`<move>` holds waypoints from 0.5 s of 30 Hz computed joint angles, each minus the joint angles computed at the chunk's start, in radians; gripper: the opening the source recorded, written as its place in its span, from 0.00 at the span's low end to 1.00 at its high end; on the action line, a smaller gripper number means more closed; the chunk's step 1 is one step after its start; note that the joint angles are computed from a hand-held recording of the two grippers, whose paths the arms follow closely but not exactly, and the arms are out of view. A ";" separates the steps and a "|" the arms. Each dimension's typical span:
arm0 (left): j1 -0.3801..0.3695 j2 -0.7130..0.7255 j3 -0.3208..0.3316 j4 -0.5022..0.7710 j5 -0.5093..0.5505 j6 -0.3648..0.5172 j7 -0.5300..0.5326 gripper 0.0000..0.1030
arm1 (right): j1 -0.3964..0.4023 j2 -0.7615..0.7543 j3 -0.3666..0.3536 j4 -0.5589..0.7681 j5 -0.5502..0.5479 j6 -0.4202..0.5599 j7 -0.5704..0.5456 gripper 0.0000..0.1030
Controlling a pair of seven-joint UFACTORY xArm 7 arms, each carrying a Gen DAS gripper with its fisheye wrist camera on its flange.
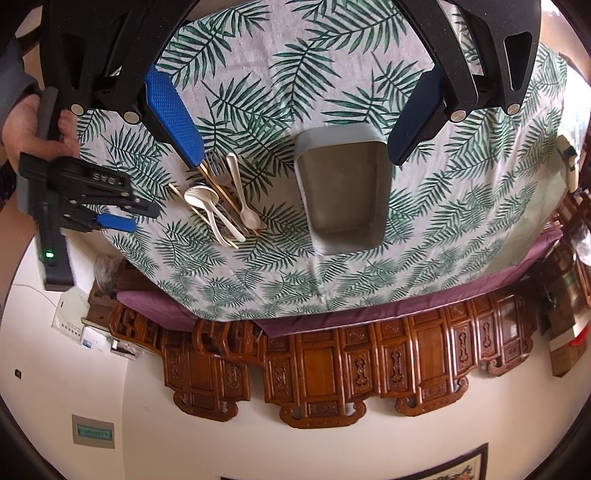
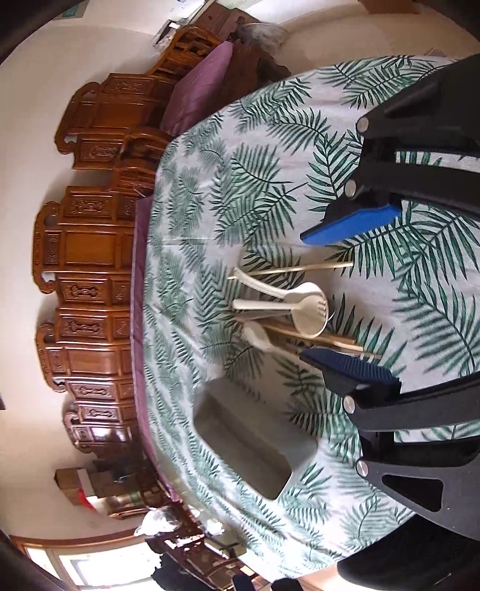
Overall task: Organize utensils
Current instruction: 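Reach the right gripper into the utensil pile and grasp a wooden chopstick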
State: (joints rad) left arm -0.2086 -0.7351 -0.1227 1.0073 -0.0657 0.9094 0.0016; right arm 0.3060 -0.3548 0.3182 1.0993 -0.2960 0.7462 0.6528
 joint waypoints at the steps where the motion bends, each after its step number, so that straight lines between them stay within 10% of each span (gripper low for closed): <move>1: -0.005 0.006 -0.001 -0.001 -0.002 -0.001 0.003 0.94 | 0.003 0.012 -0.013 -0.009 0.015 -0.008 -0.015 0.51; 15: -0.034 0.108 -0.027 0.001 0.005 -0.009 0.016 0.84 | 0.013 0.146 -0.093 -0.018 0.126 -0.073 -0.160 0.22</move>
